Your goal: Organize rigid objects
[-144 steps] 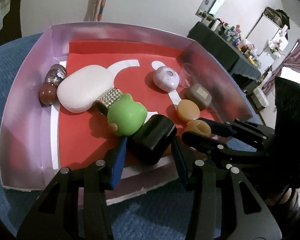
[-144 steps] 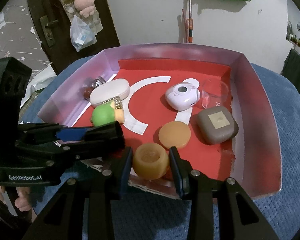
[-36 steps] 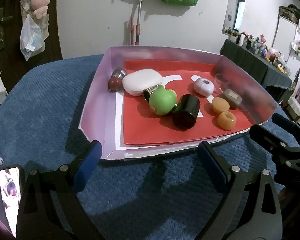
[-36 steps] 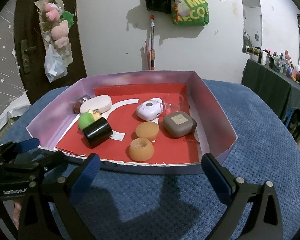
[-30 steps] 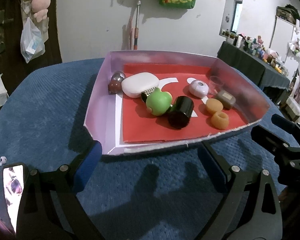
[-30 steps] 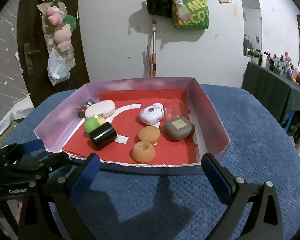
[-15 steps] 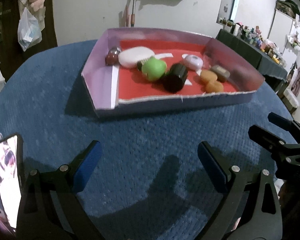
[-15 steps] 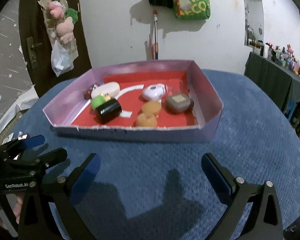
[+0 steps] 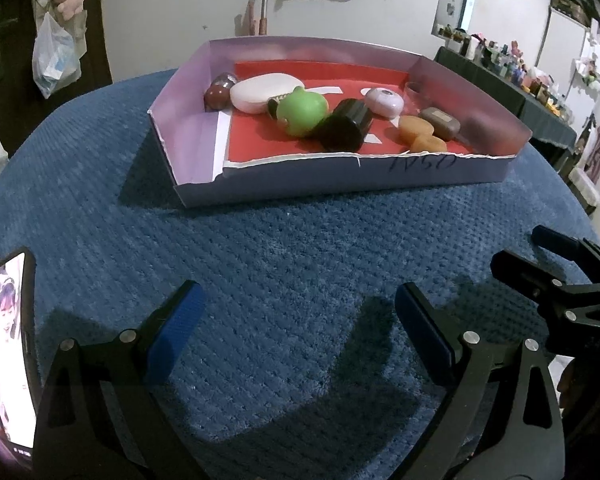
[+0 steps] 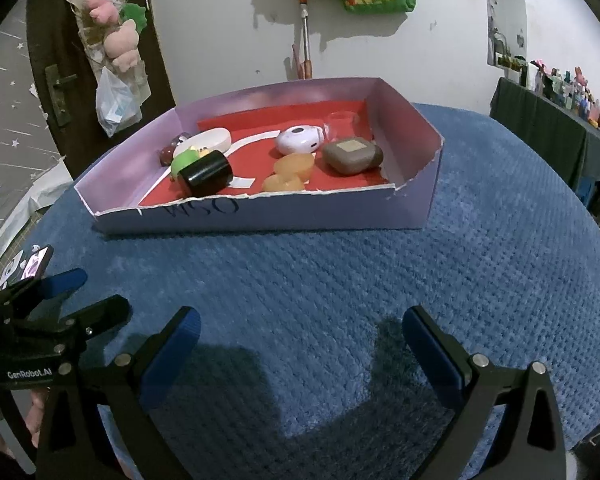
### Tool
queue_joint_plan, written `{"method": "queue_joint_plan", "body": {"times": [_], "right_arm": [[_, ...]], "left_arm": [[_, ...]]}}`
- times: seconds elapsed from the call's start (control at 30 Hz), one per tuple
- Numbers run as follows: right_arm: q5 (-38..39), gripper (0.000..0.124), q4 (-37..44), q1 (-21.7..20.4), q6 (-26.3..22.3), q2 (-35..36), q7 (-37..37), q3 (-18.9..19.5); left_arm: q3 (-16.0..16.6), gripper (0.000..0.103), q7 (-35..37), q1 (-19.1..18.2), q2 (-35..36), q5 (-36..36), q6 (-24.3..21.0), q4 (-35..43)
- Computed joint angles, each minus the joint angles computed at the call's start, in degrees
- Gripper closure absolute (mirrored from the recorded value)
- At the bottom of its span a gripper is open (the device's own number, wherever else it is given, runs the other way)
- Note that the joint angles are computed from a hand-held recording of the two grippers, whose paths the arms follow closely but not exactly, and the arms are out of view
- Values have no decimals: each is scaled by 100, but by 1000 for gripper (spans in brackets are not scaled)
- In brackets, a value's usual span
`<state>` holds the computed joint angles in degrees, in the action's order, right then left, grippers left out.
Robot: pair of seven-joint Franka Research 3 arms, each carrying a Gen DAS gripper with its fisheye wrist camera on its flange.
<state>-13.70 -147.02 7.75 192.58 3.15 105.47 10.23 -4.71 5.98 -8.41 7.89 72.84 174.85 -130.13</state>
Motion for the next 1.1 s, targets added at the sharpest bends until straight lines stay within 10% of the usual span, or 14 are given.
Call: {"method": "queue_joint_plan", "body": {"times": [0.3,0.93,1.1], "right_arm": [[177,21,17,1,-25,57,-163,24],[4355,21,102,2037,301,224,-3901,-968],[4511,21,142,1885,276,234,-4064,-797]], "left_arm": [[-8,5,-302,-19,3,313,-85,30],[-113,3,-658,6,32,879,-312,116],[-135,0,-553,20,44,838,-289,119]]}}
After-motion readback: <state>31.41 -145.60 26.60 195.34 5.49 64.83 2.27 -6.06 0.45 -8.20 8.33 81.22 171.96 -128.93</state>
